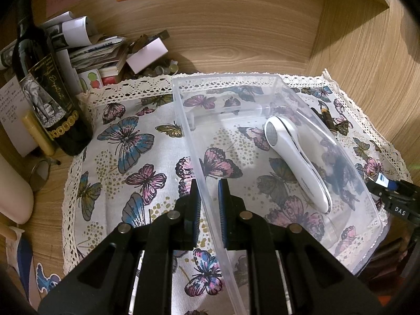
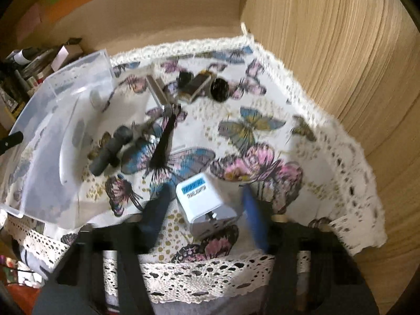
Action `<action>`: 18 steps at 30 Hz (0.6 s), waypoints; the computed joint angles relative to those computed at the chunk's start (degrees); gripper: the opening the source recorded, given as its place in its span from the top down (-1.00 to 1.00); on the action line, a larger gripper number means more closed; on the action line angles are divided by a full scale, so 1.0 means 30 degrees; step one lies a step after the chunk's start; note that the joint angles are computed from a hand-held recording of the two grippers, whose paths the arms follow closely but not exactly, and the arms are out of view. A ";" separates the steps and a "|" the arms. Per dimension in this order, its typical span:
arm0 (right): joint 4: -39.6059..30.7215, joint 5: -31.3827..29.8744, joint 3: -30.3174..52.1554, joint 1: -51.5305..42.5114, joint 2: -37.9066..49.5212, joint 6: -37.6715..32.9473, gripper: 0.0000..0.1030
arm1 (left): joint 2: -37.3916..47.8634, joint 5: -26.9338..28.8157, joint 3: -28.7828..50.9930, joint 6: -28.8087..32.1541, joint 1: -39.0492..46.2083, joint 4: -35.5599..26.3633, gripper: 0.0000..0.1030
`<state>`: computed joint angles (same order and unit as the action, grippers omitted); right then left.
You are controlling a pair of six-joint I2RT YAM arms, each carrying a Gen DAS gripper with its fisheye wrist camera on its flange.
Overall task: Organize rigid objects
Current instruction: 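Grasp the white travel adapter with the right gripper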
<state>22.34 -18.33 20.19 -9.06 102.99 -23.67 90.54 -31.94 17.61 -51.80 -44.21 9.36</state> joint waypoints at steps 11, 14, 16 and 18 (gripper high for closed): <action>0.0039 -0.0605 -0.0553 0.1788 -0.2485 0.1251 0.22 | -0.0135 0.0117 -0.0134 -0.0004 0.0078 0.0151 0.75; -0.0055 -0.0739 -0.0662 0.2998 -0.3765 0.2039 0.22 | -0.0197 0.0141 -0.0162 0.0031 0.0123 0.0166 0.75; -0.0087 -0.0663 -0.0578 0.3901 -0.4485 0.2572 0.22 | -0.0175 0.0158 -0.0144 0.0046 0.0146 0.0186 0.75; -0.0071 -0.0624 -0.0312 0.4815 -0.4968 0.3101 0.22 | -0.0190 0.0216 -0.0144 0.0064 0.0175 0.0216 0.75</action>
<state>22.13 -20.20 19.26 5.38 88.08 -14.37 89.98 -31.30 17.18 -51.61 -43.68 10.01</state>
